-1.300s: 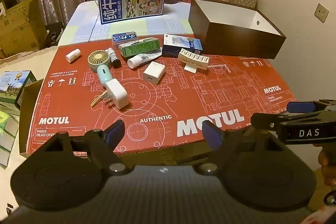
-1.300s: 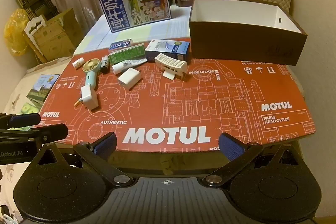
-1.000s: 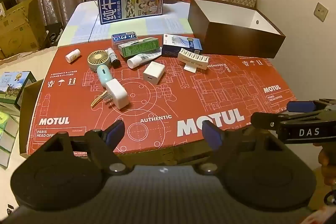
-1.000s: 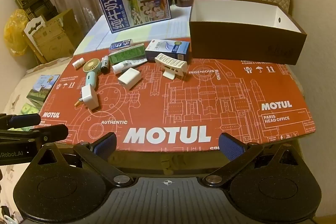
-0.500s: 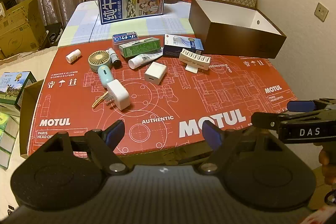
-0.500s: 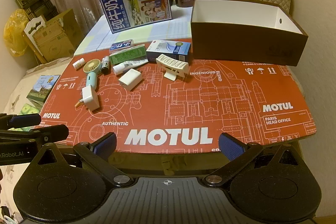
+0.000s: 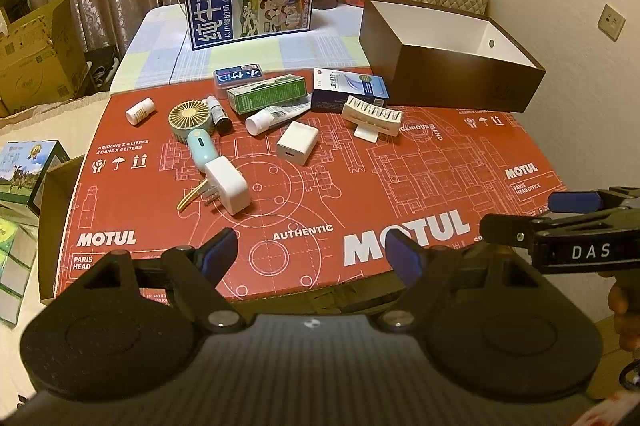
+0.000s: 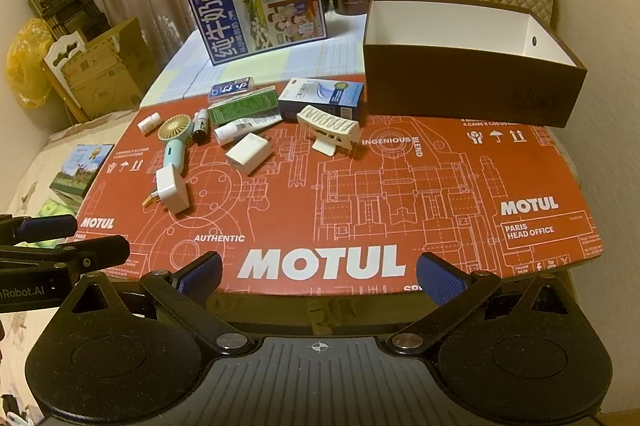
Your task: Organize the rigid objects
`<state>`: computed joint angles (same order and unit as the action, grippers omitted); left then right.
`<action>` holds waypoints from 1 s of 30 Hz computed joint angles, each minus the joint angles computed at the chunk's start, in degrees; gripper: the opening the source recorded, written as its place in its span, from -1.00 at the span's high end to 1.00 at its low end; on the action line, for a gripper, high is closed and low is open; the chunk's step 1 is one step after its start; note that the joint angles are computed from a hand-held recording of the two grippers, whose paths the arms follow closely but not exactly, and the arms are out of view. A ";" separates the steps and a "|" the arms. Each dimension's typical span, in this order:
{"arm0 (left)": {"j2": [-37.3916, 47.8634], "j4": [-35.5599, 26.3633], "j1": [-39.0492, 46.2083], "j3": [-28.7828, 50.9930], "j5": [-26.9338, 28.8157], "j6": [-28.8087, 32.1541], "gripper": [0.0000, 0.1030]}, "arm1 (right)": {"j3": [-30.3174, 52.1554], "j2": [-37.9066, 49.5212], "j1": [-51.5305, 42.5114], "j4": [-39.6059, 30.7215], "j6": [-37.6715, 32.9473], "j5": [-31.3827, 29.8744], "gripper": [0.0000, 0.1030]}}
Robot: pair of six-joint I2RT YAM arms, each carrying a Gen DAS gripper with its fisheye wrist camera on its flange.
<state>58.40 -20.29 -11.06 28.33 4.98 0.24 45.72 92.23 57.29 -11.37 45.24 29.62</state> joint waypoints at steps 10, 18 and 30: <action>-0.03 -0.04 -0.16 -0.01 -0.20 -0.14 -0.52 | 0.52 0.54 -0.12 0.07 -0.13 -0.05 -0.96; -0.06 0.01 -0.27 -0.06 -0.30 -0.20 -0.52 | 1.88 1.51 -0.58 -0.16 -0.53 -0.29 -0.96; 0.38 -0.68 0.62 0.74 0.28 0.56 -0.52 | 2.56 2.37 -1.00 -0.08 -0.59 -0.63 -0.96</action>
